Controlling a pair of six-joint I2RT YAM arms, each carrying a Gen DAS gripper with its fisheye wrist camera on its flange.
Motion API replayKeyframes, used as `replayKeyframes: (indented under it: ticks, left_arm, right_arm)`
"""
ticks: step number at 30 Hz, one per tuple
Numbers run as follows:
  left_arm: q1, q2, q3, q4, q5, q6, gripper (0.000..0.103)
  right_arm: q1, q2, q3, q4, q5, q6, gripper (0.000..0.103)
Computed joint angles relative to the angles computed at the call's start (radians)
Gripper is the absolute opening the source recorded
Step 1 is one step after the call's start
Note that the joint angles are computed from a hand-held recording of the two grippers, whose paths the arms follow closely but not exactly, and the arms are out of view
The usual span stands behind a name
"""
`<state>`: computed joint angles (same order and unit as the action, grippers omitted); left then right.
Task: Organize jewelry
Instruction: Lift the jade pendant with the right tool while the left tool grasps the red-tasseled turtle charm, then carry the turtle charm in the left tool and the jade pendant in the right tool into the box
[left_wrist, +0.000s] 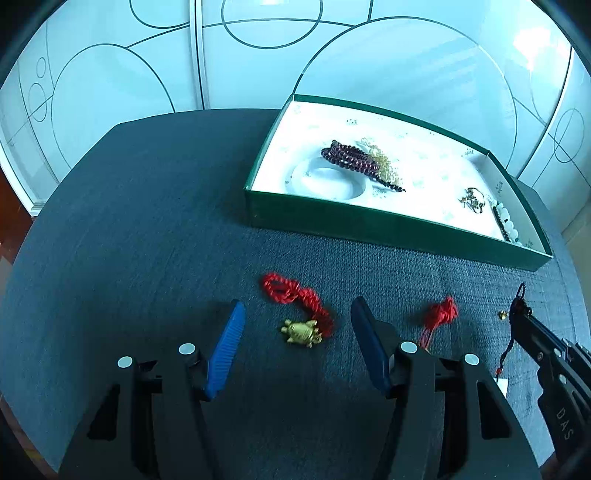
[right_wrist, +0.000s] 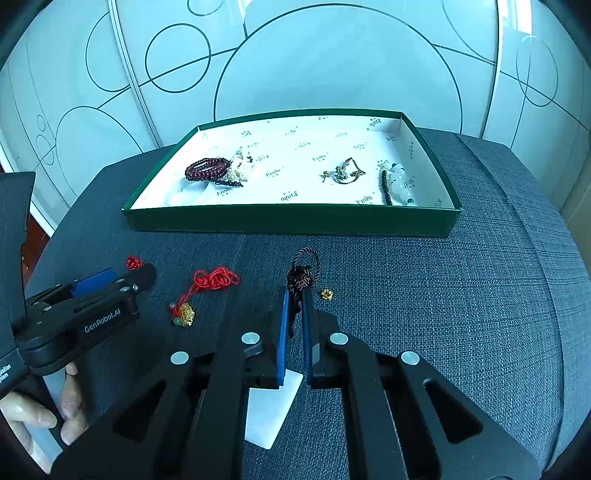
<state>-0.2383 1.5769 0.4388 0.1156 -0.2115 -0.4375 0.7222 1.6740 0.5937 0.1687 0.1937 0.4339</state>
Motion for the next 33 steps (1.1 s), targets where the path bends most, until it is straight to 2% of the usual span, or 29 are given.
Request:
replayKeyframes:
  ticks: [2, 3, 6, 9, 16, 25, 33]
  left_arm:
    - [0.000, 0.013, 0.000, 0.021, -0.006, 0.007, 0.056]
    - [-0.004, 0.013, -0.003, 0.027, -0.016, 0.009, 0.045]
    - [-0.011, 0.014, -0.014, 0.052, -0.032, 0.035, 0.024]
    - [-0.001, 0.007, -0.034, 0.086, -0.008, 0.054, 0.010]
    - [-0.005, -0.014, -0.059, 0.112, 0.012, 0.062, 0.005]
    - [-0.043, -0.065, -0.048, 0.035, -0.024, 0.036, 0.005]
    - [-0.074, -0.196, -0.069, -0.051, -0.061, 0.018, 0.003]
  right_arm:
    - [-0.008, 0.005, 0.001, 0.005, -0.006, -0.002, 0.007]
    - [-0.011, 0.008, 0.001, 0.008, -0.009, -0.003, 0.007]
    - [-0.020, 0.017, 0.002, 0.017, -0.016, -0.003, 0.007]
    - [-0.026, 0.025, 0.004, 0.025, -0.024, -0.004, 0.007]
    - [-0.033, 0.034, 0.001, 0.035, -0.031, -0.001, 0.007]
    - [-0.024, -0.002, -0.006, 0.015, -0.023, 0.003, 0.007]
    - [0.014, -0.079, -0.027, -0.023, 0.009, 0.015, 0.007]
